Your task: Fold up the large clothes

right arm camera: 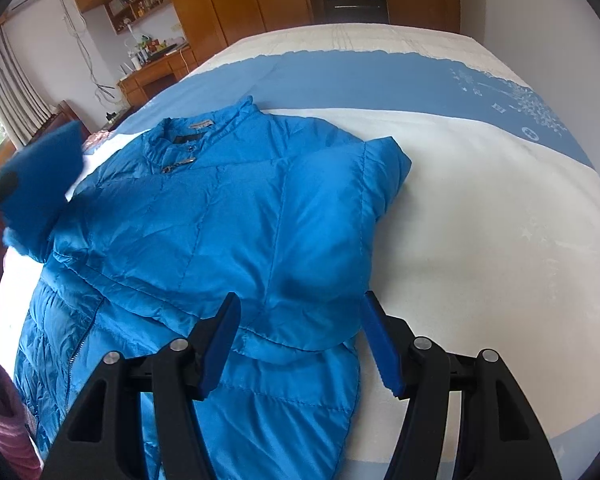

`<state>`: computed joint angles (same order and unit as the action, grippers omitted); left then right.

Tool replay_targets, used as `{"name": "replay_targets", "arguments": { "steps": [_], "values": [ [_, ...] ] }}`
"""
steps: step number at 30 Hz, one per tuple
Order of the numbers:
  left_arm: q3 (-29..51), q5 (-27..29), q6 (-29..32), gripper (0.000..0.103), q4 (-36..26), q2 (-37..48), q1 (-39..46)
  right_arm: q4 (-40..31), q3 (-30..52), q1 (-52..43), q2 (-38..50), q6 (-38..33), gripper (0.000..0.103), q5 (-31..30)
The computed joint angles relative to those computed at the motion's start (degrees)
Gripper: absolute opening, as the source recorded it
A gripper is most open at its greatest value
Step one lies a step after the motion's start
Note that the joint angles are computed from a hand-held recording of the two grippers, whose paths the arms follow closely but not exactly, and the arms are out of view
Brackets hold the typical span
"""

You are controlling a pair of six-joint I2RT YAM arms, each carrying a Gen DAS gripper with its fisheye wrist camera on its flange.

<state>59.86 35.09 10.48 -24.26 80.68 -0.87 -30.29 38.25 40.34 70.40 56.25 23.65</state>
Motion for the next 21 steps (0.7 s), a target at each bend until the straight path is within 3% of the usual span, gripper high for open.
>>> {"name": "replay_targets", "arguments": {
  "steps": [4, 7, 9, 11, 13, 15, 17, 19, 21],
  "values": [
    [-0.3, -2.7, 0.4, 0.002, 1.3, 7.8, -6.4, 0.5, -0.7, -0.8, -0.1, -0.1, 0.062, -0.5],
    [2.8, -2.9, 2.8, 0.006, -2.0, 14.0, -8.4, 0.9, -0.8, -1.1, 0.2, -0.5, 0.062, -0.8],
    [2.1, -2.1, 4.8, 0.009, -5.0, 13.3, -7.7, 0.8, -0.7, -0.9, 0.3, -0.5, 0.062, -0.6],
    [3.9, 2.3, 7.4, 0.036, -10.4, 13.2, -5.2, 0.4, -0.4, -0.5, 0.1, -0.5, 0.062, -0.3],
    [5.0, 7.7, 12.2, 0.055, -16.9, 12.0, -0.7, -0.3, 0.0, 0.0, -0.4, 0.0, 0.062, 0.4],
    [6.3, 11.3, 16.8, 0.057, -21.8, 11.2, 2.5, -0.6, 0.4, 0.5, -1.1, -0.1, 0.062, 0.4],
    [6.9, 12.5, 18.2, 0.057, -22.3, 9.8, 5.9, -0.4, 1.2, 0.7, -1.5, -0.6, 0.062, -0.6],
    [7.5, 9.9, 17.6, 0.057, -19.4, 9.0, 8.7, -0.1, 2.8, 0.5, -0.5, -1.2, 0.062, -2.2],
    [8.7, 0.7, 14.2, 0.057, -15.3, 9.2, 8.6, 0.1, 5.5, 0.0, 1.6, -1.7, 0.062, -4.5]
  ]
}}
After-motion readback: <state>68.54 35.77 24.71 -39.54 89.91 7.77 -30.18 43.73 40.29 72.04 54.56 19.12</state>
